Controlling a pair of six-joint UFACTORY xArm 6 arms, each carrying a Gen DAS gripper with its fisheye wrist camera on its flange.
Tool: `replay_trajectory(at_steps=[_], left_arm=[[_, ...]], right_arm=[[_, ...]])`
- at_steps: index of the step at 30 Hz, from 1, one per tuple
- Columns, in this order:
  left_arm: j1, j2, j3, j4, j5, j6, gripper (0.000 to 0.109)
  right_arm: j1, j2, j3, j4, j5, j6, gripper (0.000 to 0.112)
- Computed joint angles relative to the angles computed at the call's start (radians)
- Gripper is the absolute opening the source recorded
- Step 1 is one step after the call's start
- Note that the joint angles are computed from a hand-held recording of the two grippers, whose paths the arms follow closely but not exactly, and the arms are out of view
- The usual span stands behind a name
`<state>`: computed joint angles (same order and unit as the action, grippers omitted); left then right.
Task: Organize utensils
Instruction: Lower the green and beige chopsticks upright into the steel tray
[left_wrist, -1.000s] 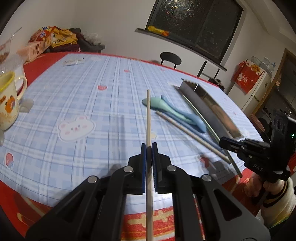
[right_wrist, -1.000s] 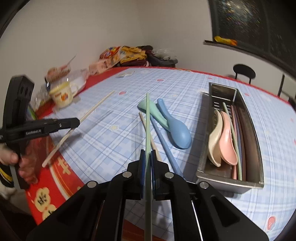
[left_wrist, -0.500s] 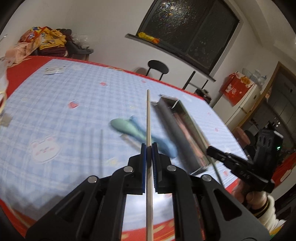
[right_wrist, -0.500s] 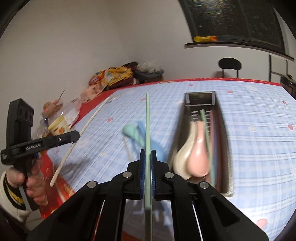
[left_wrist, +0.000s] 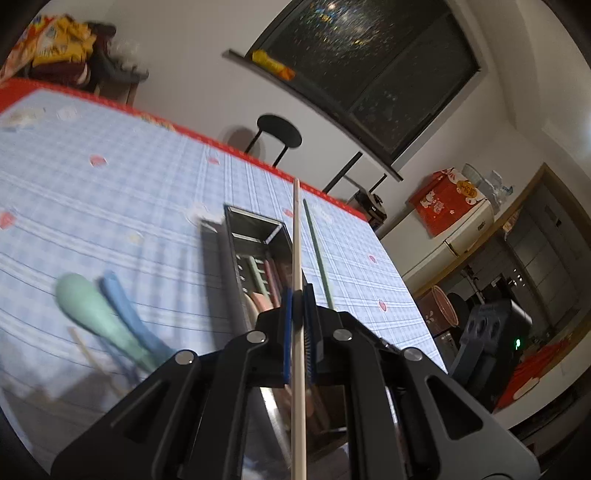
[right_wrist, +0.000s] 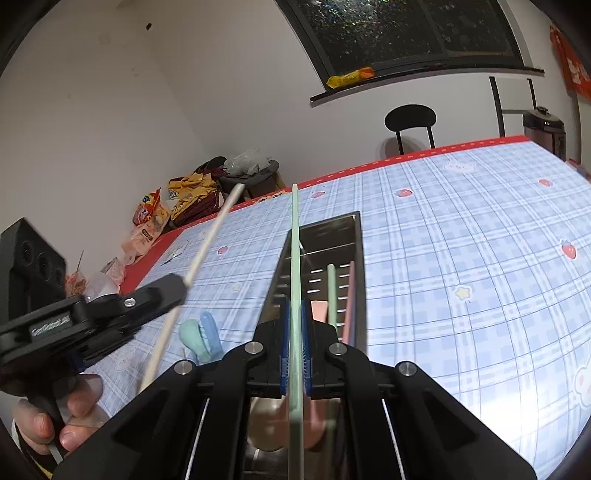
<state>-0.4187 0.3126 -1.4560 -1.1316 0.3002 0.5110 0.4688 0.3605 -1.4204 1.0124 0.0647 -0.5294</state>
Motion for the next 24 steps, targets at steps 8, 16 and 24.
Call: replay_trajectory(at_steps=[8,16,24], left_arm=[[-0.012,0.115,-0.095,0.168,0.027,-0.241,0.010],[-0.027,0.164,-0.134,0.235,0.028,-0.331,0.010],[-0.030,0.175,-0.137,0.253,0.025,-0.369,0.010]], right_arm=[[-0.022,0.008,-0.026,0.222,0.063,-0.145,0.006],[-0.025,0.012,-0.009,0.128,0.049,-0.043,0.006],[-0.027,0.025,-0.011,0.063,0.049,0.023,0.006]])
